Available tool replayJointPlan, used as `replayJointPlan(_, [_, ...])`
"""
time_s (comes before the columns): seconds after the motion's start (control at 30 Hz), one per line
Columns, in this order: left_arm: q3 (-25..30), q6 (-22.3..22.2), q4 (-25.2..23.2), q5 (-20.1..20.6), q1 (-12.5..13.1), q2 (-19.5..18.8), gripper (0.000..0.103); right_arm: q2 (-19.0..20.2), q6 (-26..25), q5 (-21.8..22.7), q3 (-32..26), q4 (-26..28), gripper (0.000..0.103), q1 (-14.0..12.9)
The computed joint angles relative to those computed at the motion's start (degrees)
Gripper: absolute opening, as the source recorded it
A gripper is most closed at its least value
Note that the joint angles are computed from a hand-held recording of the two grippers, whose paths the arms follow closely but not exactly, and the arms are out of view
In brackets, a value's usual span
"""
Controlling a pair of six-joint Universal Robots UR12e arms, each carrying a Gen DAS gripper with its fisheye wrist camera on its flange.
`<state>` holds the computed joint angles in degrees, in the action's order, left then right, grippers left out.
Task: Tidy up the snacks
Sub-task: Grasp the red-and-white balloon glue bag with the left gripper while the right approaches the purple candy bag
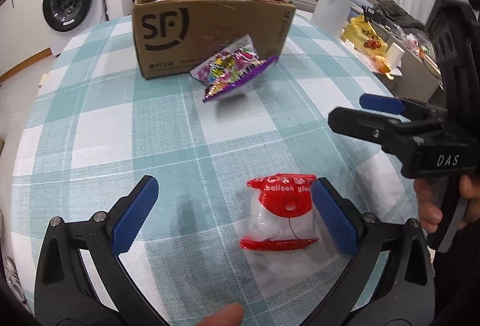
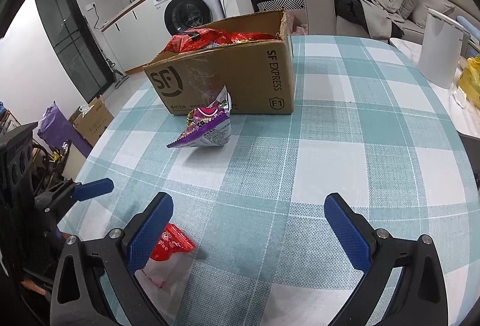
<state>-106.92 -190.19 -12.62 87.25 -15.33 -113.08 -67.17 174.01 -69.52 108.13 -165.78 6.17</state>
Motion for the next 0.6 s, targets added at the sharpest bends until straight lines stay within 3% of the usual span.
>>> replayJointPlan(0.17, [0.57, 1.11, -2.31, -2.08, -0.16, -0.51, 0.101, 0.0, 0.27, -0.41, 0.12, 0.19, 0.103, -0.19])
replayJointPlan(0.33, [1.02, 3.44, -3.95, -4.05, -0.39, -0.88, 0.089, 0.19, 0.99, -0.88, -0.13, 0.27, 0.103, -0.29])
replayJointPlan(0.53, [1.02, 4.67, -5.03, -6.98, -0.03, -0.97, 0.067, 0.67, 0.95, -1.3, -0.75, 0.62, 0.103, -0.13])
replayJointPlan(0.6, [0.79, 4.83, -4.49, -7.82, 0.18, -0.97, 0.053, 0.9, 1.03, -1.41, -1.02, 0.84, 0.103, -0.07])
